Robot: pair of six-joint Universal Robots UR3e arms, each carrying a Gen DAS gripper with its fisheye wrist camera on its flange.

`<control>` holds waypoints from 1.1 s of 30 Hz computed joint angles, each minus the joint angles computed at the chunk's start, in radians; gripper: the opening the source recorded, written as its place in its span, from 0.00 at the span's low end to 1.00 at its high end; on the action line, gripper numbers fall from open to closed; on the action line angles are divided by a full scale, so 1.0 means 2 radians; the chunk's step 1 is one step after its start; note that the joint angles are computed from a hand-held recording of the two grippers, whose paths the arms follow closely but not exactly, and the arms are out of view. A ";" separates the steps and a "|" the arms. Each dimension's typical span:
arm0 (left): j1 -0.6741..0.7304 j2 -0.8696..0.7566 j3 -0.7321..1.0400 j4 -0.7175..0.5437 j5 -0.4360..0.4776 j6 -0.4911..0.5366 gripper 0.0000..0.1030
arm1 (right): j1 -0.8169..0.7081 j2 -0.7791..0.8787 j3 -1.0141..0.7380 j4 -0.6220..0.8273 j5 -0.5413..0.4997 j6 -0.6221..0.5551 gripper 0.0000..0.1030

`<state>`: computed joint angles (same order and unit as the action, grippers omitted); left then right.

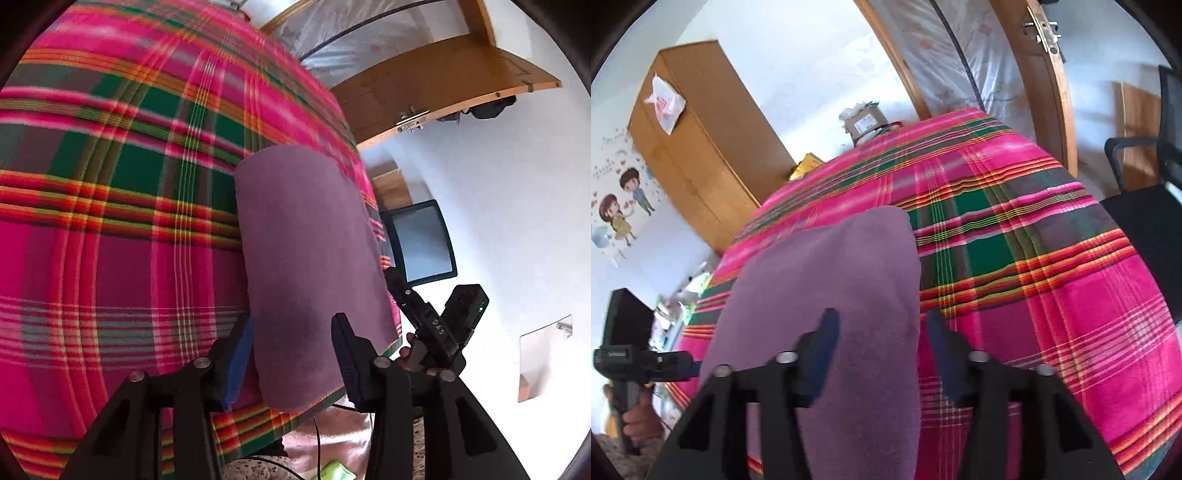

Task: Fold clothes
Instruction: 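Grasp the folded purple garment end with both grippers and lift it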

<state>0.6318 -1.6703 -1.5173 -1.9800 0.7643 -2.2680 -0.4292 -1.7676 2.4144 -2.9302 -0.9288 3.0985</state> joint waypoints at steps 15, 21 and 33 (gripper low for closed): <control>-0.020 -0.125 0.077 -0.056 -0.037 -0.041 0.50 | -0.015 0.059 -0.039 0.062 0.063 -0.031 0.59; -0.026 -0.149 0.111 -0.076 -0.035 -0.037 0.50 | -0.012 0.080 -0.056 0.066 0.074 -0.038 0.59; -0.032 -0.147 0.109 -0.073 -0.031 -0.036 0.50 | -0.003 0.091 -0.054 0.049 0.080 -0.044 0.56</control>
<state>0.5683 -1.9642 -1.3002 -2.1253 0.7023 -2.3392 -0.4345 -1.5846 2.3070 -2.8316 -0.7679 3.0097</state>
